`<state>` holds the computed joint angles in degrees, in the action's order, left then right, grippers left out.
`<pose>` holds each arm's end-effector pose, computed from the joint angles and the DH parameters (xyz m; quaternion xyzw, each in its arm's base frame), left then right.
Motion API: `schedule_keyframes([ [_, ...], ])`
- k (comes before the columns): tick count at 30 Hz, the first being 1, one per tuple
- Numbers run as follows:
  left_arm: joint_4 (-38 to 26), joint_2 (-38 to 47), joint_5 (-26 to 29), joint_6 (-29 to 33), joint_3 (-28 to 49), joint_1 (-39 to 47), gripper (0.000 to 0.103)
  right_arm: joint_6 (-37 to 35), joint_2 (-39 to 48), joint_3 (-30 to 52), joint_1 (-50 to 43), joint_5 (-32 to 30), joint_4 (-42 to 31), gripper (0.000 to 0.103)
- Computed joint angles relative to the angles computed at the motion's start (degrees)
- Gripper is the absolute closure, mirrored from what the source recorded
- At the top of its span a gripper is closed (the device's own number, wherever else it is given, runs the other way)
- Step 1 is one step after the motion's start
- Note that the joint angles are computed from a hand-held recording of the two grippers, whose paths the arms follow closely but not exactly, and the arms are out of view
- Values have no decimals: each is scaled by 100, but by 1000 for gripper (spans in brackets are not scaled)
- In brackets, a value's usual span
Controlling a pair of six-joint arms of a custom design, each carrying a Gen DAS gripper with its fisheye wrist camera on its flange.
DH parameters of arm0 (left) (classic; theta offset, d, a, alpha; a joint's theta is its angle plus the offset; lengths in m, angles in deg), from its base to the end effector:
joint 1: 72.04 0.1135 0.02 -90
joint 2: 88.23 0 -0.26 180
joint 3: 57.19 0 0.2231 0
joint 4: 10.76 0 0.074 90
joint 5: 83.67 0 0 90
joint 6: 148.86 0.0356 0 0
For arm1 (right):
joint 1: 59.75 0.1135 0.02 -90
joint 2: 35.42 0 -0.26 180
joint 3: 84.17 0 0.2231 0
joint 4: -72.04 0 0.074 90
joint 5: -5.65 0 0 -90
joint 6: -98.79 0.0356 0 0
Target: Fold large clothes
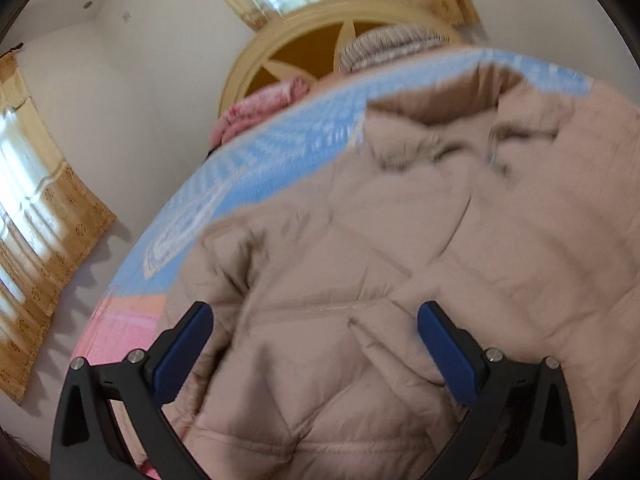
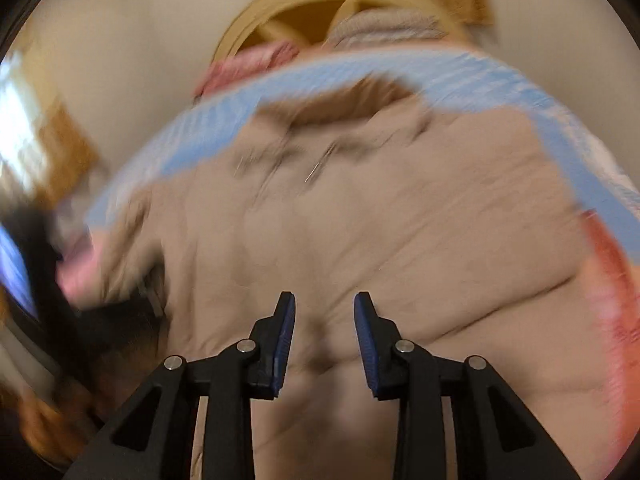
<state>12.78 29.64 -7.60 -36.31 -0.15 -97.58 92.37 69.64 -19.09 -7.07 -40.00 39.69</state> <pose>0.3074 -0.1374 0.0828 0.3132 0.8342 0.0971 0.4433 0.1948 0.2145 0.1265 0.2996 0.8665 -0.0069 0.3991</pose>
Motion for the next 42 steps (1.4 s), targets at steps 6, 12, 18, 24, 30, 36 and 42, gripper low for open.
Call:
schedule_keyframes([
  [6, -263, 191, 184, -122, 261, 176, 0, -1600, -1020, -1720, -2267, -367, 1954, 72],
  [12, -770, 294, 554, -464, 532, 316, 0, -2614, 290, -1879, -3528, -1862, 3577, 72],
  [18, -1276, 433, 911, -831, 829, 406, 0, -2675, 449, -1804, -3433, -1639, 3554, 71],
  [24, -1475, 431, 1186, -921, 901, 528, 0, -1892, -361, -1637, -2493, -1171, 1980, 58],
  [30, -1651, 484, 1326, -971, 1059, 577, 0, -1200, -162, -1150, -1338, -934, 922, 48],
  [36, -1688, 480, 1376, -976, 1076, 600, 0, -1164, 438, -1257, -1390, -1032, 1494, 48],
  [42, -1693, 479, 1366, -972, 1082, 595, 0, -1108, 800, -1033, -1264, -789, 1389, 46],
])
